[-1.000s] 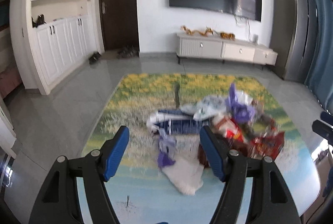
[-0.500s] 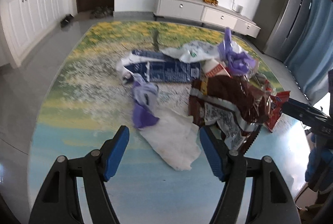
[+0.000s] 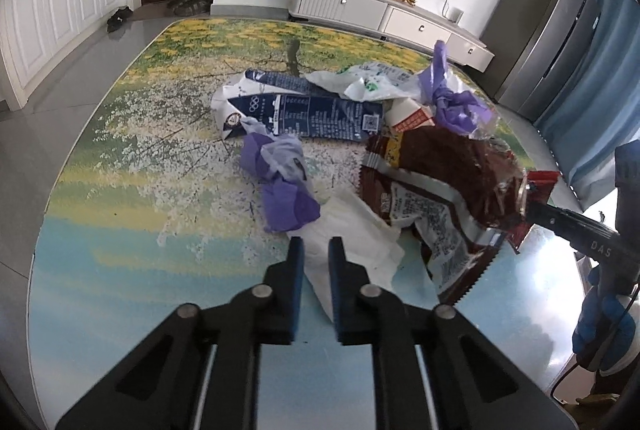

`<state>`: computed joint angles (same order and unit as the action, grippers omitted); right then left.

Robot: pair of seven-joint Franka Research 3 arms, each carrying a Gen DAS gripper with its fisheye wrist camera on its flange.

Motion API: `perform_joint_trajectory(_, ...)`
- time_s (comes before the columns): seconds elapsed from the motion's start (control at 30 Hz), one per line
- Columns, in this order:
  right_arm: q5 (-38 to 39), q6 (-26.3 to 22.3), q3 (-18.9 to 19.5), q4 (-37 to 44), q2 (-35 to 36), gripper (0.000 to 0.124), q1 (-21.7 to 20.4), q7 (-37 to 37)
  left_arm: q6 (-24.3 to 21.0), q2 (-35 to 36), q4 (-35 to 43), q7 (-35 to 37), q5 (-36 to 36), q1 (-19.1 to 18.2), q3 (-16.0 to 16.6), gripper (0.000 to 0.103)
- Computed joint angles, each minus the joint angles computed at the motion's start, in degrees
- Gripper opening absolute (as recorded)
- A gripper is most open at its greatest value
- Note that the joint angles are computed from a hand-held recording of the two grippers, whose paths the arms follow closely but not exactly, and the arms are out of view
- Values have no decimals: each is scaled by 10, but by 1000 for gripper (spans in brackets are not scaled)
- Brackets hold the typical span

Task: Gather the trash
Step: 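Grasp the red snack wrapper with the right tool while the left tool grasps the white tissue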

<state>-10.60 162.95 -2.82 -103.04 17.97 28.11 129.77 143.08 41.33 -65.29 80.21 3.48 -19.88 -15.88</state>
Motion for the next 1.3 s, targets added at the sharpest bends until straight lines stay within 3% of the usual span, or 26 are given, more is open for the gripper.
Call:
perform_joint_trajectory(0.2, -23, 21, -5, -21, -23, 9, 10, 13, 31, -37, -50, -3, -3, 10, -4, 5)
perform_joint_trajectory(0.47, -77, 35, -12, -44, -50, 9, 20, 55, 47, -65, -92, 10, -17, 23, -20, 7)
perform_joint_trajectory(0.5, -84, 35, -11, -45, -52, 9, 20, 60, 47, -64, -92, 12, -22, 25, -22, 10)
perform_joint_trajectory(0.6, -94, 39, -6, -53, -58, 9, 15, 69, 50, -65, -97, 3, -35, 27, -23, 39)
perform_joint_trajectory(0.63, -97, 40, -5, -54, -59, 9, 14, 72, 53, -63, -96, 0, -39, 29, -24, 41)
perform_joint_trajectory(0.87, -113, 44, -2, -57, -60, 9, 9, 88, 24, -35, -56, 8, -59, 28, -33, 41)
perform_joint_trajectory(1.13, -126, 46, -3, -65, -66, 9, 5, 103, -14, -2, 0, -16, -12, -10, 0, 40)
perform_joint_trajectory(1.23, -129, 48, -2, -68, -67, 9, 3, 108, -19, -3, -3, -23, 9, -20, 9, 21)
perform_joint_trajectory(1.3, -130, 48, -1, -68, -68, 9, 2, 108, -20, -3, -5, -22, 14, -20, 9, 14)
